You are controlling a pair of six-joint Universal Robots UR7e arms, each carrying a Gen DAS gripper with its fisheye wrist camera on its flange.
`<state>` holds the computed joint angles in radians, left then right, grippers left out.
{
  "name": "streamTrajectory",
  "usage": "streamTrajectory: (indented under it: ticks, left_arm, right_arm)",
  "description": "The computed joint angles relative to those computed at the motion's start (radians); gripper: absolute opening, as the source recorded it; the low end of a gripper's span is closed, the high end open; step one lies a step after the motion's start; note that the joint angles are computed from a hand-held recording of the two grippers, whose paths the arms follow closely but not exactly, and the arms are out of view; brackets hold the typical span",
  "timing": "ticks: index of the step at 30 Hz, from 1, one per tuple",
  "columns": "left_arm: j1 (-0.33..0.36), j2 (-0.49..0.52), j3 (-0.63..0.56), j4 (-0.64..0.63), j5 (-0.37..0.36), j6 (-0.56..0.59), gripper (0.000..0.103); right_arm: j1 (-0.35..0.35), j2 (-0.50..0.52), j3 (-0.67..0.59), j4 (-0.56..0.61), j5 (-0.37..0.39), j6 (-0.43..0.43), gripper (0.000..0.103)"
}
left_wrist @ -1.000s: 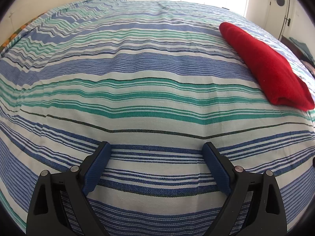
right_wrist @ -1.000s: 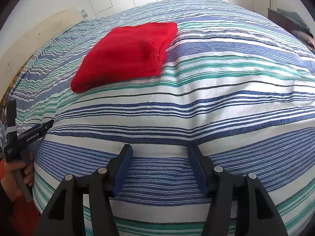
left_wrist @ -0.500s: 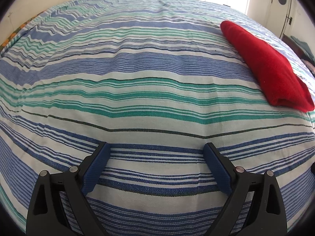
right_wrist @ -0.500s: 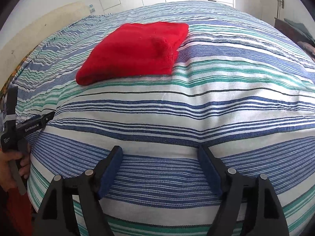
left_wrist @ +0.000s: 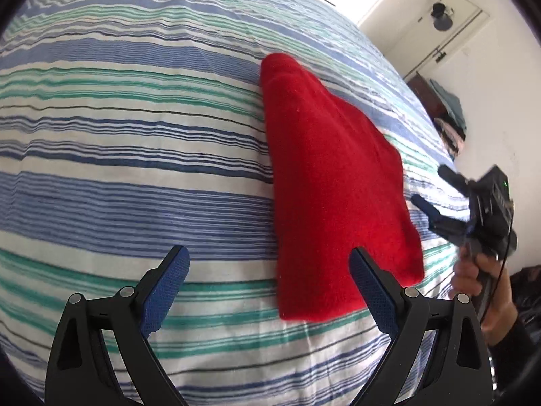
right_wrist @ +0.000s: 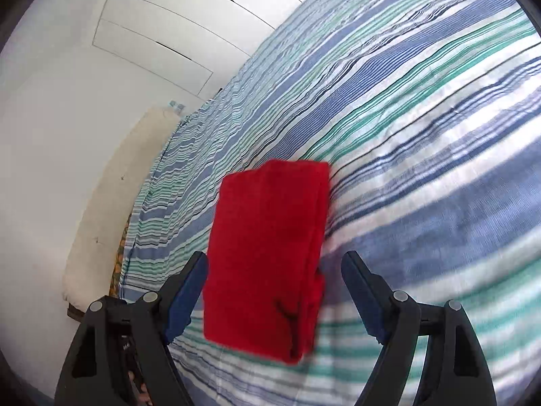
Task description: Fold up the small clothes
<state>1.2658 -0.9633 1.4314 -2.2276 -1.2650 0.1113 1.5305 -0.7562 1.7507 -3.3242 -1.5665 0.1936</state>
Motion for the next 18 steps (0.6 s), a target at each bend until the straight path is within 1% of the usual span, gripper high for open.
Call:
streamTrajectory:
  ticks: [2, 3, 5, 7, 8, 9, 10, 11, 12, 13, 14, 16, 18]
  left_arm:
    - [-0.001, 0.025, -0.021, 0.019, 0.000, 0.008, 0.096]
    - [0.000, 0.037, -0.032, 0.031, -0.008, 0.007, 0.096]
    - [0.001, 0.052, -0.049, 0.051, -0.020, 0.005, 0.096]
    - [-0.001, 0.066, -0.065, 0.072, -0.031, -0.003, 0.093]
    - [-0.002, 0.070, -0.067, 0.076, -0.032, -0.007, 0.078]
    - [0.000, 0.079, -0.080, 0.096, -0.045, -0.009, 0.066]
    - [0.002, 0.088, -0.097, 0.129, -0.060, -0.016, 0.034]
    - [0.000, 0.094, -0.109, 0.151, -0.050, -0.036, 0.028]
    - [-0.005, 0.087, -0.098, 0.131, -0.039, -0.040, 0.024]
    - [-0.012, 0.077, -0.086, 0.113, -0.027, -0.034, 0.021]
    - [-0.019, 0.068, -0.076, 0.100, -0.016, -0.026, 0.020]
    - [-0.037, 0.044, -0.051, 0.064, 0.003, -0.005, 0.019]
    - [-0.054, 0.023, -0.035, 0.040, 0.008, 0.005, 0.018]
  right_arm:
    - [-0.037, 0.039, -0.092, 0.106, 0.074, 0.038, 0.080]
    - [-0.049, 0.061, -0.139, 0.161, 0.087, 0.063, 0.080]
    - [-0.057, 0.103, -0.206, 0.204, 0.083, 0.094, 0.080]
    - [-0.059, 0.139, -0.261, 0.216, 0.110, 0.095, 0.080]
    - [-0.056, 0.154, -0.286, 0.231, 0.121, 0.093, 0.080]
    - [-0.053, 0.165, -0.306, 0.248, 0.132, 0.090, 0.078]
    - [-0.052, 0.174, -0.326, 0.279, 0.145, 0.084, 0.066]
    - [-0.043, 0.183, -0.353, 0.331, 0.126, 0.071, 0.058]
    - [-0.030, 0.188, -0.380, 0.385, 0.065, 0.053, 0.035]
    - [-0.013, 0.189, -0.384, 0.404, 0.002, 0.032, 0.022]
    - [0.000, 0.190, -0.386, 0.404, -0.035, 0.006, 0.021]
    - [0.035, 0.184, -0.379, 0.368, -0.116, -0.077, 0.018]
    - [0.069, 0.179, -0.377, 0.334, -0.166, -0.159, 0.018]
